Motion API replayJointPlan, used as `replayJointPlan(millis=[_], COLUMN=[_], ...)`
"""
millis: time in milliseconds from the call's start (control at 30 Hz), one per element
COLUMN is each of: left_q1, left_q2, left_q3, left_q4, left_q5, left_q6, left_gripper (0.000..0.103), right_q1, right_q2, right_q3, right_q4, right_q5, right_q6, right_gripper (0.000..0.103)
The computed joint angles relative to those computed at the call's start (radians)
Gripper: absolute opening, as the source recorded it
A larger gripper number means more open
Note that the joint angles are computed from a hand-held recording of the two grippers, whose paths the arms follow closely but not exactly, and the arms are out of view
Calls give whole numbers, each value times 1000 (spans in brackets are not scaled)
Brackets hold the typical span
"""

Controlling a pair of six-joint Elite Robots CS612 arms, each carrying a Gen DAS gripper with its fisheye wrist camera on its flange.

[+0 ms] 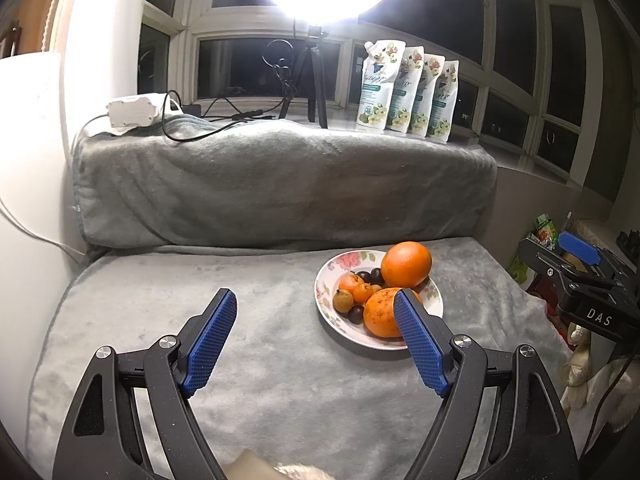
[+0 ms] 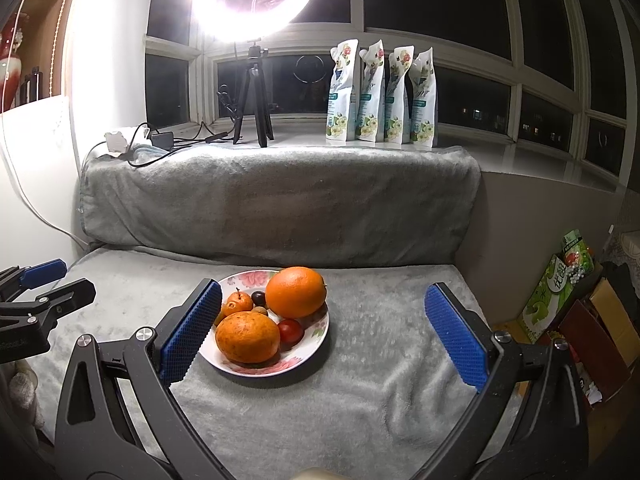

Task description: Organize fruits

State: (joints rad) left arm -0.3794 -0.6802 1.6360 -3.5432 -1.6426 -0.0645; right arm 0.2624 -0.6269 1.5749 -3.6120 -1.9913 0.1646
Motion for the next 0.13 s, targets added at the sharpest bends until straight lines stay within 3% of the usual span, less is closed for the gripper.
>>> replayJointPlan(millis=[133], left_q1=[-2], left_q2=[2], left_q3=[-3], left_q4=[-3], left_q5=[7], left_q6=[9], left_gripper=[81], right_q1=[0], right_q2=[3], right_q3=[-2], right_q4=[1], right_q5=[2], right_q6=[3], right_gripper=[103])
